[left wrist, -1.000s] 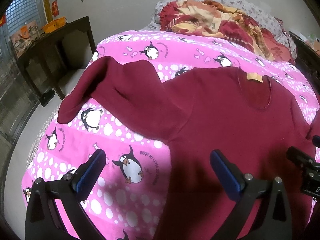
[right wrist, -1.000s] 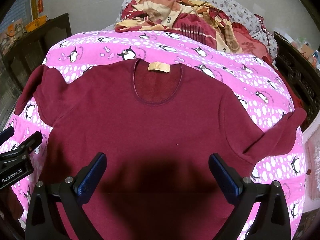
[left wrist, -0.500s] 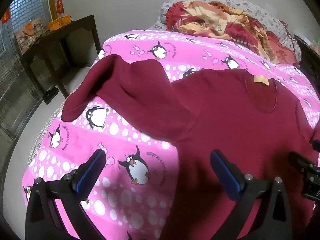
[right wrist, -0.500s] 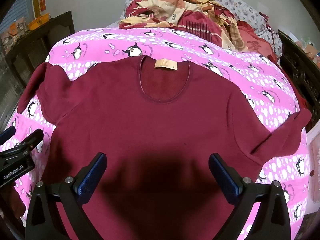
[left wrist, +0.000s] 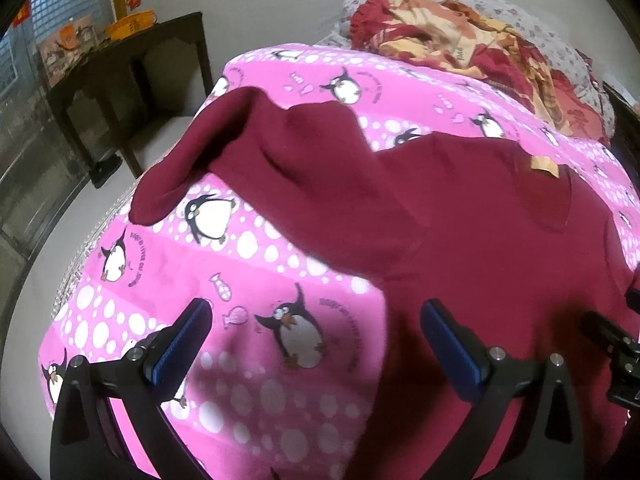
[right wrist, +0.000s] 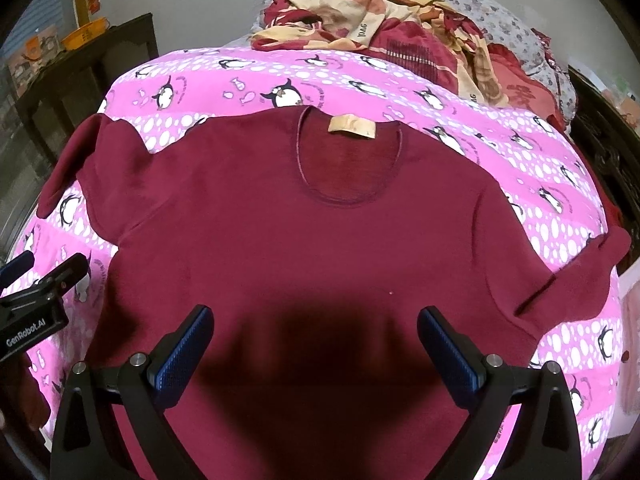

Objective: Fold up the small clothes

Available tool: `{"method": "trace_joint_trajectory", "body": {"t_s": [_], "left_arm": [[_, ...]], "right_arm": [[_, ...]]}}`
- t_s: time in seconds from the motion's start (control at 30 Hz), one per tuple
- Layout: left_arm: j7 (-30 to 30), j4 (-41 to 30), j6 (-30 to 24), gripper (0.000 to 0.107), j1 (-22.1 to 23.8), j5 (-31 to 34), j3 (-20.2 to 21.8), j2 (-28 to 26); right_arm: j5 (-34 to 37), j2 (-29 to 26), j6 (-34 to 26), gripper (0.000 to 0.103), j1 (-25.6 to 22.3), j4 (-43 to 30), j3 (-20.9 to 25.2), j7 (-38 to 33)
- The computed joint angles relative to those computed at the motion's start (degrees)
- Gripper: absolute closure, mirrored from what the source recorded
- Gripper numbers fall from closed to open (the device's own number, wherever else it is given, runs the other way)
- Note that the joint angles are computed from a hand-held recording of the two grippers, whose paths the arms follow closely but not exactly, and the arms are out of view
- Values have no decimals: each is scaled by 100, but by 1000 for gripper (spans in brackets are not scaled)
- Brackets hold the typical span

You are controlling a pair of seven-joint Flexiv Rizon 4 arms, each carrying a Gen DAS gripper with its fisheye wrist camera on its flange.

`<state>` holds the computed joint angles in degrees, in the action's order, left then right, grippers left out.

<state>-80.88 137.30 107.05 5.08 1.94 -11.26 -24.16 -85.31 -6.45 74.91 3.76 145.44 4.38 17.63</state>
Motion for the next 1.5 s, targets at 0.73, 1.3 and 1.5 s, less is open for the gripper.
{"method": "trace_joint_trajectory", "body": {"t_s": [0.73,1.3,1.5], "left_arm": [[2,51,-11,4,111,51,-54,74],[-78,110,35,4,175,104,-179,118],[-127,107,66,4,163,137,-135,113]], "right_arm": [[-91,-141,99,0,16,-85,-28,111],[-174,-177,168,0,-60,-68,-46,379],[-342,-209,285,0,-161,-71,-62,564]]}}
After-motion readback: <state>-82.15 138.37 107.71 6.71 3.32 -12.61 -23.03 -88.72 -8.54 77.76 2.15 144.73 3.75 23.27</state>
